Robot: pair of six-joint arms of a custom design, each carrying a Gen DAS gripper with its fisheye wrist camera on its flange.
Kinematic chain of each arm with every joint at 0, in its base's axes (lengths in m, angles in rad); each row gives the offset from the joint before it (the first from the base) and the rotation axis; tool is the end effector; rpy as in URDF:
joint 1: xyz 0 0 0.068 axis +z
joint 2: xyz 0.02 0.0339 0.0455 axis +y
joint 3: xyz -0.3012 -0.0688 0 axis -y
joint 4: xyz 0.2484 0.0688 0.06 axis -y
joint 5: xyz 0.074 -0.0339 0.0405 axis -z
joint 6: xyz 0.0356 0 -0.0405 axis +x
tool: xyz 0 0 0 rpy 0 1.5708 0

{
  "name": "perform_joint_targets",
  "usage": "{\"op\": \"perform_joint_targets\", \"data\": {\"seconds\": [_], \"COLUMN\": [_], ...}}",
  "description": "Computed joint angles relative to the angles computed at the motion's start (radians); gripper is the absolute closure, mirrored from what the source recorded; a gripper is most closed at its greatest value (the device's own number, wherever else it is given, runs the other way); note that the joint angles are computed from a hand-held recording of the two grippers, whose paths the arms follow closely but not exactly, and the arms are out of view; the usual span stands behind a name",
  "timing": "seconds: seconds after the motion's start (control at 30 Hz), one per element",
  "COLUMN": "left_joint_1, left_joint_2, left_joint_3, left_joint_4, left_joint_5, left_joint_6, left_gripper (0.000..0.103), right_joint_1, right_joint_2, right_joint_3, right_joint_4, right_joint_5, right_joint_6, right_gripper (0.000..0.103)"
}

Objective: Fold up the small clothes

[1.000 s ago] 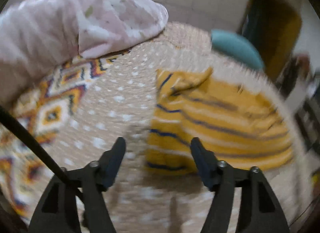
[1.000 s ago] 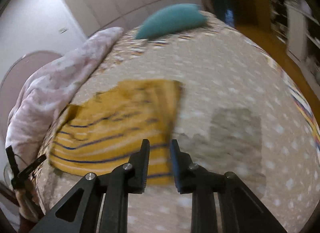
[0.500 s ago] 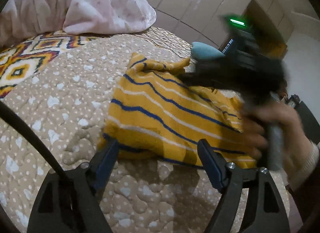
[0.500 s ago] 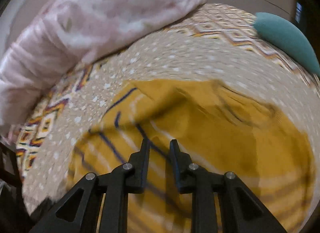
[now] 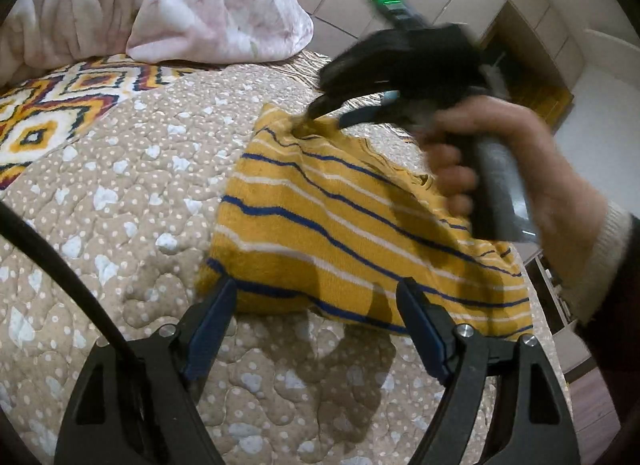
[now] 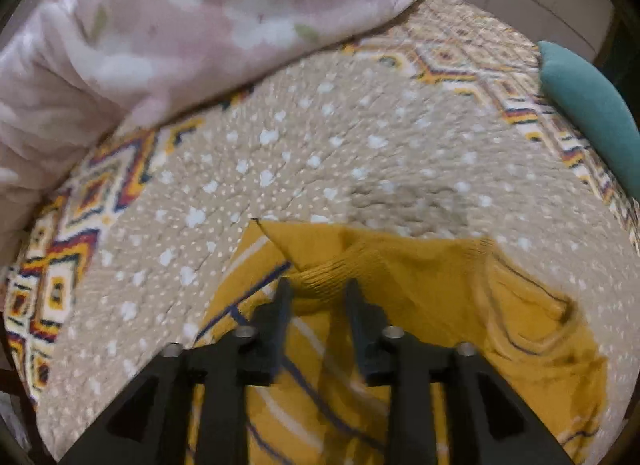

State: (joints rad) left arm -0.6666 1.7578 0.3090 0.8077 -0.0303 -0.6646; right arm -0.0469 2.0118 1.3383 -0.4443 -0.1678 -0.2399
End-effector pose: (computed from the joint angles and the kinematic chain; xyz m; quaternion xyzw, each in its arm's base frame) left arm 0.2000 -0.1560 0.1047 -0.0059 0.8938 -0.2661 0.3609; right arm 0.4277 -0.0141 0.1798 -0.1123 0.9647 0.0488 0.2331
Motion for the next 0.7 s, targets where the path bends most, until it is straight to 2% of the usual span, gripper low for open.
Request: {"op": "perform_joint_targets", "data": {"seconds": [0.1,0.27,0.33,0.4,0.5,0.6,0.7], "left_joint_1": [0.002,-0.013,-0.023,-0.034,-0.038,-0.049,-0.068], "left_joint_2": [0.003,-0.005,-0.005,-0.006,-0.001,0.002,0.004], "left_joint_3": [0.000,0.010,0.020,0.029,0.035,0.054,0.083], "left_joint_4": [0.001,-0.029,-0.052,-0.072,-0.083,-0.117,-0.174], "left_joint_5": [-0.004,-0.024,-0.030,-0.044,-0.055,-0.073,-0.104], "left_joint_6": [0.000,0.001,0.009,0.014,0.016,0.026,0.037], "left_gripper": [0.022,0.018,0.015,0.014,0.014,0.012,0.010], "right_joint_1": [-0.118,-0.393,-0.500,-0.598,-0.742,-0.854,-0.904], "right_joint_2": [-0.111,-0.134,-0.094,-0.056,-0.043,-0.043,-0.118], "right_joint_3": [-0.098,-0.146,-0.135,-0.131,-0.134,-0.108,-0.160], "right_joint_4": [0.013,-0.047,-0.050,-0.006,0.072,0.035,0.004], "right_joint_5": [-0.039,-0.143,-0.119,-0.050,-0.034,-0.135,-0.250], "right_joint_6": [-0.046,-0.123,-0.141,-0.136,-0.116,-0.126,-0.210], "right_gripper": [0.056,0.056,0.056,0.056,0.056,0.052,0.051]}}
